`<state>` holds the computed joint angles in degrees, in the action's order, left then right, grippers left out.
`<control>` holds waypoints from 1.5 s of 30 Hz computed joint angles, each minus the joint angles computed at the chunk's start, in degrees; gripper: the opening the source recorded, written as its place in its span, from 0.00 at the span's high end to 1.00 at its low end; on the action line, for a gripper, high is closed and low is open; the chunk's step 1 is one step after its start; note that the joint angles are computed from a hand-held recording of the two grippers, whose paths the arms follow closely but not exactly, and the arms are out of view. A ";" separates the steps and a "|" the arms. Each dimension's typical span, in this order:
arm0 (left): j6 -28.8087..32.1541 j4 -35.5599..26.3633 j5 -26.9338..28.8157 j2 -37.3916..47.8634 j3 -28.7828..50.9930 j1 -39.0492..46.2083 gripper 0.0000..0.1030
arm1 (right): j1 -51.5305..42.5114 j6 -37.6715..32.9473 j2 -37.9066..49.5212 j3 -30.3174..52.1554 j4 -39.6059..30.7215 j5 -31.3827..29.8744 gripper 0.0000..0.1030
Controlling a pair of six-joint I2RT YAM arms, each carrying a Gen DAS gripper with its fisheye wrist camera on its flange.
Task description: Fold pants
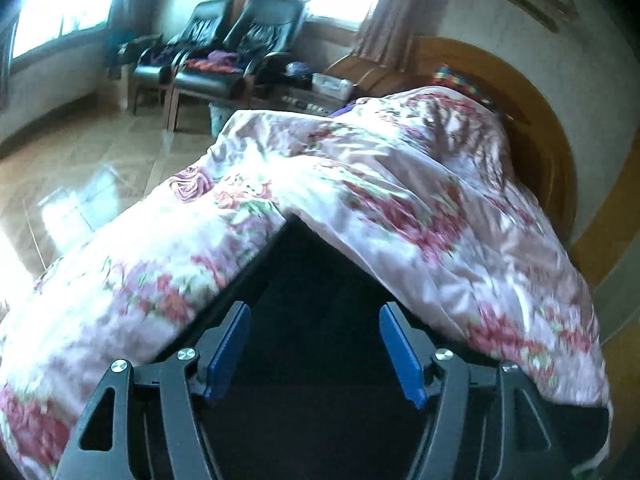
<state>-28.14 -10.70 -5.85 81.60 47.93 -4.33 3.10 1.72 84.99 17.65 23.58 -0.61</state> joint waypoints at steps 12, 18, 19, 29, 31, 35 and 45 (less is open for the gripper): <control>11.38 -6.17 -6.15 23.62 22.02 0.62 0.34 | -0.64 -0.10 1.06 -0.92 2.90 -1.22 0.34; 9.38 -8.78 -3.95 29.66 26.80 1.85 0.38 | -0.61 -0.06 1.20 -1.11 3.42 -1.23 0.34; 8.95 -7.96 -3.31 29.76 26.18 2.03 0.46 | -0.46 0.11 1.32 -1.22 3.79 -1.10 0.34; 4.82 2.92 -0.06 18.42 11.80 1.37 0.93 | -1.50 0.16 3.17 -1.24 6.05 -2.80 0.33; 5.00 5.02 1.41 12.47 6.97 0.68 0.93 | -1.46 0.13 3.10 -1.34 6.12 -2.68 0.33; 4.61 8.42 5.00 -4.19 -5.88 -0.75 0.93 | -1.39 0.17 3.06 -1.43 6.17 -2.60 0.33; -10.14 4.69 8.08 -34.64 -30.95 -0.87 0.93 | 1.20 -0.64 1.35 3.72 -5.39 1.68 0.32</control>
<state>-38.28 -6.01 2.23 46.96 16.98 -5.20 4.30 1.08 86.35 21.38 18.19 1.07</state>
